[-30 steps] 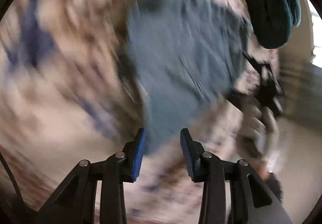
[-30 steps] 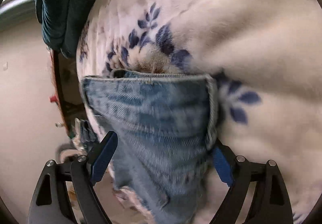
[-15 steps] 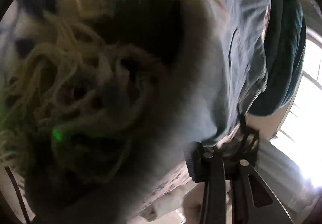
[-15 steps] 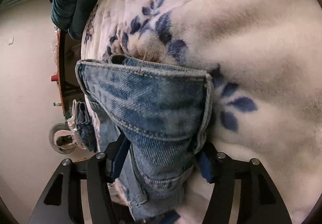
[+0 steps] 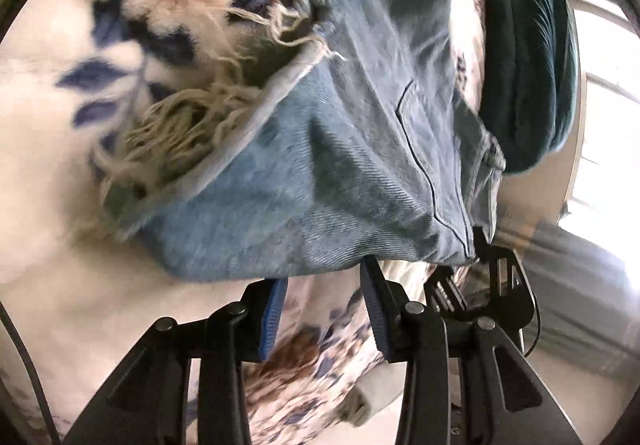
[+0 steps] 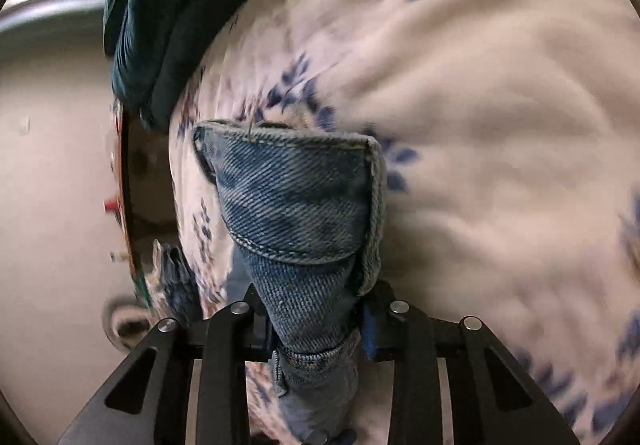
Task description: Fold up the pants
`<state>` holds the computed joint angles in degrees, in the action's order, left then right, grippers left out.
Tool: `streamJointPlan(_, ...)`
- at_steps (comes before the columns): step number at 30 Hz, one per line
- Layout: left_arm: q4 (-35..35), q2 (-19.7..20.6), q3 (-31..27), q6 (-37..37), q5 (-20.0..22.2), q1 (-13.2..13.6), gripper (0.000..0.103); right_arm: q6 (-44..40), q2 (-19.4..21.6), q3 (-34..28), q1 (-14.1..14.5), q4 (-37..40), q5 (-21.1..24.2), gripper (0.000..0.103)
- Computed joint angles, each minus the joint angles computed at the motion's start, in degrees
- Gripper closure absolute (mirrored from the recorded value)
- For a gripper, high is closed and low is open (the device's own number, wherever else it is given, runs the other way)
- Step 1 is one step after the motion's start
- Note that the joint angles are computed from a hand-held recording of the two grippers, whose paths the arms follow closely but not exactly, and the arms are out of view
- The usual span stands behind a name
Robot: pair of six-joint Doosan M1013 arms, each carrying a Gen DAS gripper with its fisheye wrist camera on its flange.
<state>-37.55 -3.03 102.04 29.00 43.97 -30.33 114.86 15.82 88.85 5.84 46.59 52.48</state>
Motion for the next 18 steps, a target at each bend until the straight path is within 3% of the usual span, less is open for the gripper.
streamJointPlan(2, 1.8, -0.6, -0.6, 0.7, 2.6, 0.2, 0.065, 4.7, -1.9, 2.3, -0.2, -1.8, -0.5, 0.069)
streamJointPlan(4, 3.9, -1.5, -0.4, -2.5, 3.7, -1.1, 0.056, 3.8, -1.7, 3.2, -0.9, -0.7, 2.8, 0.053)
streamJointPlan(6, 2.8, -2.5, 0.9, -6.8, 1.4, -2.5, 0.051, 2.9, -1.3, 3.8, -1.8, -0.4, 5.4, 0.042)
streamJointPlan(9, 1.8, -2.0, 1.4, -11.4, -4.1, -4.7, 0.046, -2.5, -1.8, 6.9, -3.8, 7.2, 4.3, 0.021)
streamJointPlan(12, 6.1, -0.8, 1.7, -17.3, -9.6, -6.1, 0.046, -6.2, -1.7, 8.9, -5.0, 12.0, 3.6, 0.021)
streamJointPlan(13, 6.2, 0.5, 1.2, -17.5, -10.9, -5.5, 0.046, -8.2, -1.4, 9.6, -5.4, 15.0, 3.7, 0.021)
streamJointPlan(18, 11.1, 1.4, 0.8, -25.1, -12.7, -4.3, 0.046, -16.2, 0.1, 10.0, -5.4, 19.7, 3.8, 0.020)
